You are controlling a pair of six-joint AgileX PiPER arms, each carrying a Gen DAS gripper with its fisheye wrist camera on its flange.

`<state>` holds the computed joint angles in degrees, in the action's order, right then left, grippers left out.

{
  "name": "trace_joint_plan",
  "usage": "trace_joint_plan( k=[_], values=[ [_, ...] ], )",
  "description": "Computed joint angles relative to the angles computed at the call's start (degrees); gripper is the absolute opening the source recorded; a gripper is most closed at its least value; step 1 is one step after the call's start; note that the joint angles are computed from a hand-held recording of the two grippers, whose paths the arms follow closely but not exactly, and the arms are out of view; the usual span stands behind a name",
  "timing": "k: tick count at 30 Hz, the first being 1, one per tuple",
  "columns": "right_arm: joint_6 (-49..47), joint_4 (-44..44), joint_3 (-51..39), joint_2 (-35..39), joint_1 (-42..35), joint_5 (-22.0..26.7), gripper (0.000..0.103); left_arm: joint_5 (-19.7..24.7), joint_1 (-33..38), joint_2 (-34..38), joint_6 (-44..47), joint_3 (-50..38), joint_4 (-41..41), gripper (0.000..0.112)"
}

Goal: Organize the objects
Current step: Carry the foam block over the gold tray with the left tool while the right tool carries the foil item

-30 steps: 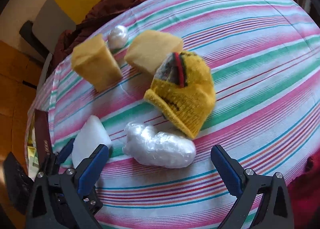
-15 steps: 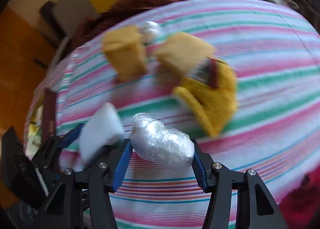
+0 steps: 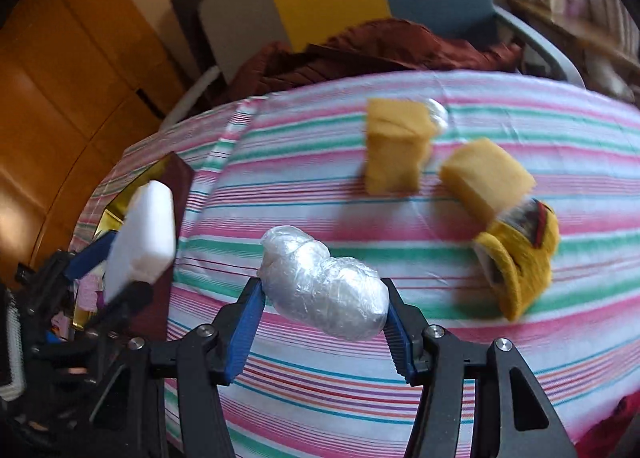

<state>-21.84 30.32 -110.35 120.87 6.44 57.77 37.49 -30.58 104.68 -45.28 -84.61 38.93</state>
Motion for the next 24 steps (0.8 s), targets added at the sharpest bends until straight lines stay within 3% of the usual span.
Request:
trace_joint_plan(
  k=[12,24],
  values=[
    [5.04,-1.35,-0.06,-0.96,9.66,-4.11,0.058,-0.13,3.73,-13.12,-7.53,12.75,3.36,0.065],
    [10.94,-5.71,-16.22,5.89,19.98,2.37,0.058,-3.28,12.56,-23.23,-10.50,24.32,1.96,0.065]
  ],
)
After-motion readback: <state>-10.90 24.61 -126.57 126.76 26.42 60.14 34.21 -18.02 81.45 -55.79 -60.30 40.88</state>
